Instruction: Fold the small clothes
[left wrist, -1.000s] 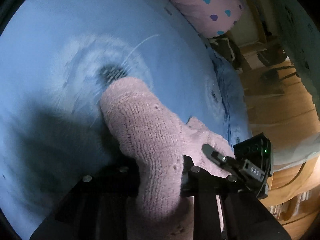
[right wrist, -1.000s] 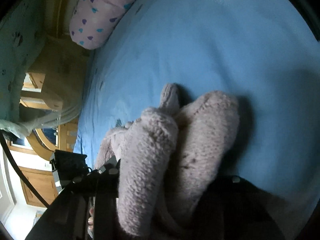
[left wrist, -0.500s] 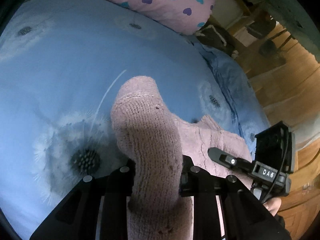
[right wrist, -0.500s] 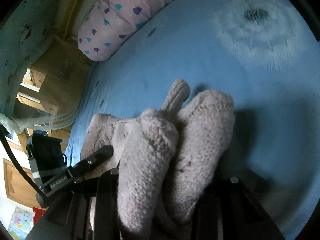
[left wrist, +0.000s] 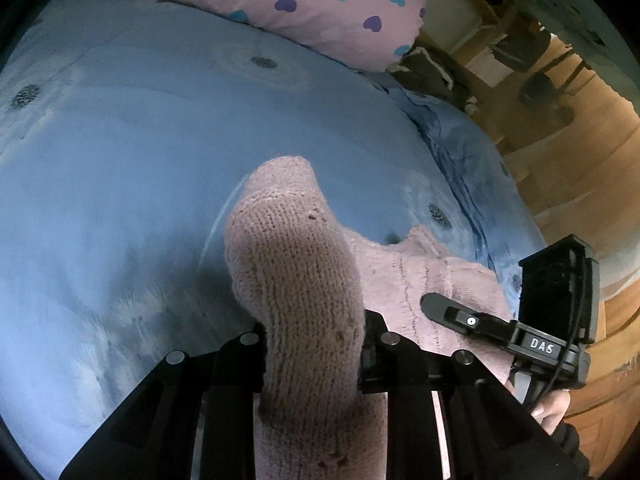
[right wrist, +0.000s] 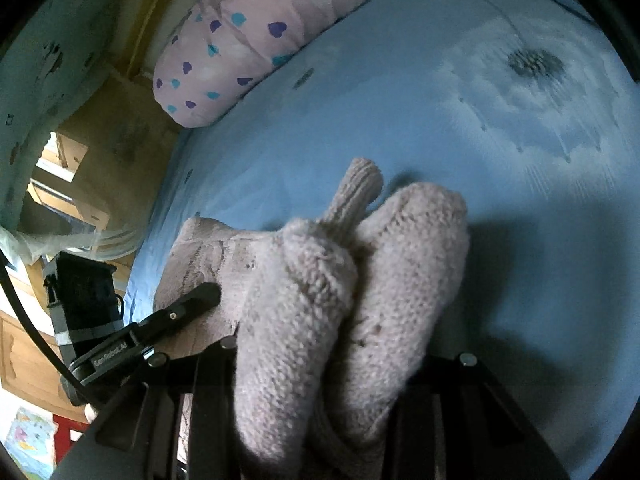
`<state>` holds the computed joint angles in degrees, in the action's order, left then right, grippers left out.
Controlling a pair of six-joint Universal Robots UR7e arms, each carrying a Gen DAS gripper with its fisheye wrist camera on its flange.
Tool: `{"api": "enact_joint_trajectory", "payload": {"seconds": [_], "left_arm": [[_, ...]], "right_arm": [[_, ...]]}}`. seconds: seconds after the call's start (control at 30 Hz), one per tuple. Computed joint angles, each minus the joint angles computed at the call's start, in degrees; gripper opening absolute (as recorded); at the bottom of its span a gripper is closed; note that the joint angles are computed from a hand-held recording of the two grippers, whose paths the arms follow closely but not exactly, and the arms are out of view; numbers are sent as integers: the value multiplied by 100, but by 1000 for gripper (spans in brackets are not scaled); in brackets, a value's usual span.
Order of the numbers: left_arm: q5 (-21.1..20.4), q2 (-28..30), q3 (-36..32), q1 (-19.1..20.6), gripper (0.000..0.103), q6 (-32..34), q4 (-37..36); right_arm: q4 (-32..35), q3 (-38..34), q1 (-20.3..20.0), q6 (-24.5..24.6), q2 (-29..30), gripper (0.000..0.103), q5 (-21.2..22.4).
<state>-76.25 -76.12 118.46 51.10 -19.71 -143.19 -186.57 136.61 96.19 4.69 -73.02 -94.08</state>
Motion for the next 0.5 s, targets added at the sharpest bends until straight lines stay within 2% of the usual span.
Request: {"api": "enact_joint_trajectory", "payload": {"seconds": [0.5], "left_arm": [[153, 302, -422, 277, 4, 378, -116]], "right_arm": [[90, -633, 72, -406, 373, 35, 90]]}}
